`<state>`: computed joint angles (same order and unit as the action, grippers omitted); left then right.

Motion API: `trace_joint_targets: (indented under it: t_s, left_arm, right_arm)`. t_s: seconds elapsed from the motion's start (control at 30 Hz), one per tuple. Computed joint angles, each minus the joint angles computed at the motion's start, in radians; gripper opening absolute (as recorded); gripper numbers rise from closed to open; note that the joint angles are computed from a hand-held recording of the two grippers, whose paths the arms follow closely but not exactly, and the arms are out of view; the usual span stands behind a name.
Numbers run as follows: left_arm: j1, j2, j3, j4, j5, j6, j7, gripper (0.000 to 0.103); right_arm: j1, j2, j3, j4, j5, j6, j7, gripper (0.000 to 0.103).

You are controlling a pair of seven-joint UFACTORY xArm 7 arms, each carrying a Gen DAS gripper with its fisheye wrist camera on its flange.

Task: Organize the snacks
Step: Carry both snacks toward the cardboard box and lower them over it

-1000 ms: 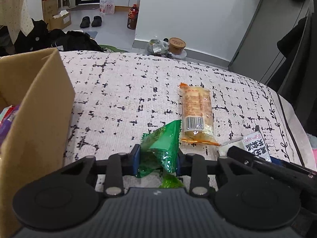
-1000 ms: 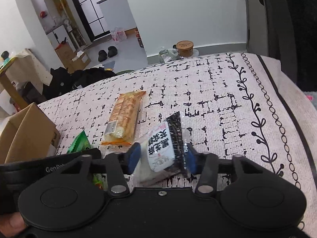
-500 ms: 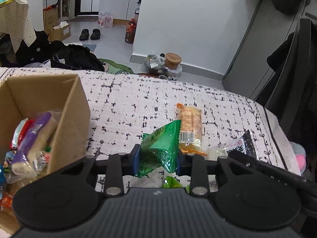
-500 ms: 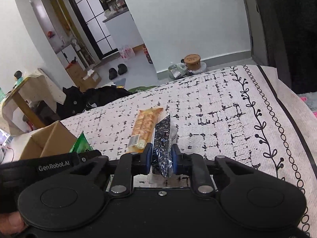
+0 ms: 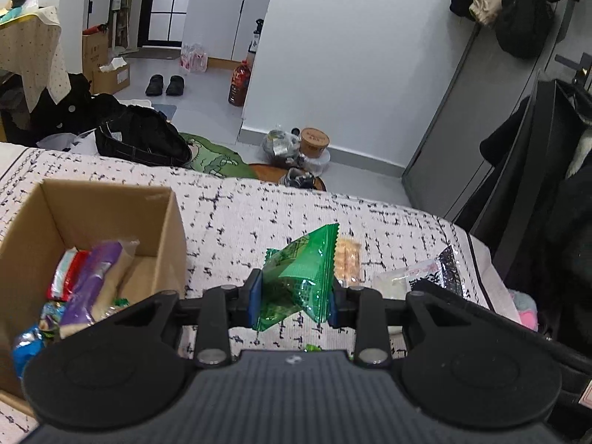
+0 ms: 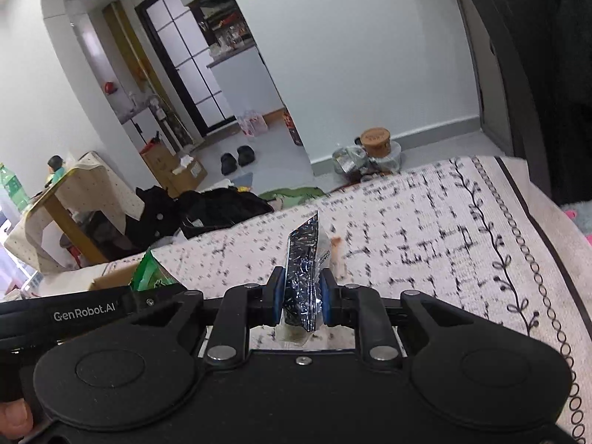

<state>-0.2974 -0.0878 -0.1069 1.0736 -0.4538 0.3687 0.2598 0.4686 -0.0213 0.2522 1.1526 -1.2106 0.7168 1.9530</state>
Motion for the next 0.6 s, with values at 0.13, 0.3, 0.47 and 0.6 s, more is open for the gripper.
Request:
trace_joint_targets:
  t_s: [0.13, 0.3, 0.47, 0.6]
  left_arm:
    - [0.007, -0.021, 0.013, -0.005, -0.012, -0.002, 0.007, 0.032]
    - [0.021, -0.044, 0.035, -0.012, -0.026, 0.008, 0.013, 0.032]
    - [0.04, -0.053, 0.057, -0.002, -0.032, 0.018, 0.015, 0.032]
    - [0.059, -0.052, 0.07, 0.009, -0.033, 0.019, 0.022, 0.032]
  right_arm:
    - [0.012, 0.022, 0.002, 0.044, -0.026, 0.012, -0.028, 0.019]
    - [0.036, 0.063, -0.007, 0.107, -0.046, 0.014, -0.053, 0.019]
    - [0.061, 0.095, -0.026, 0.151, -0.061, 0.0, -0.07, 0.019]
    - [0.078, 0.125, -0.039, 0.199, -0.062, -0.013, -0.118, 0.019]
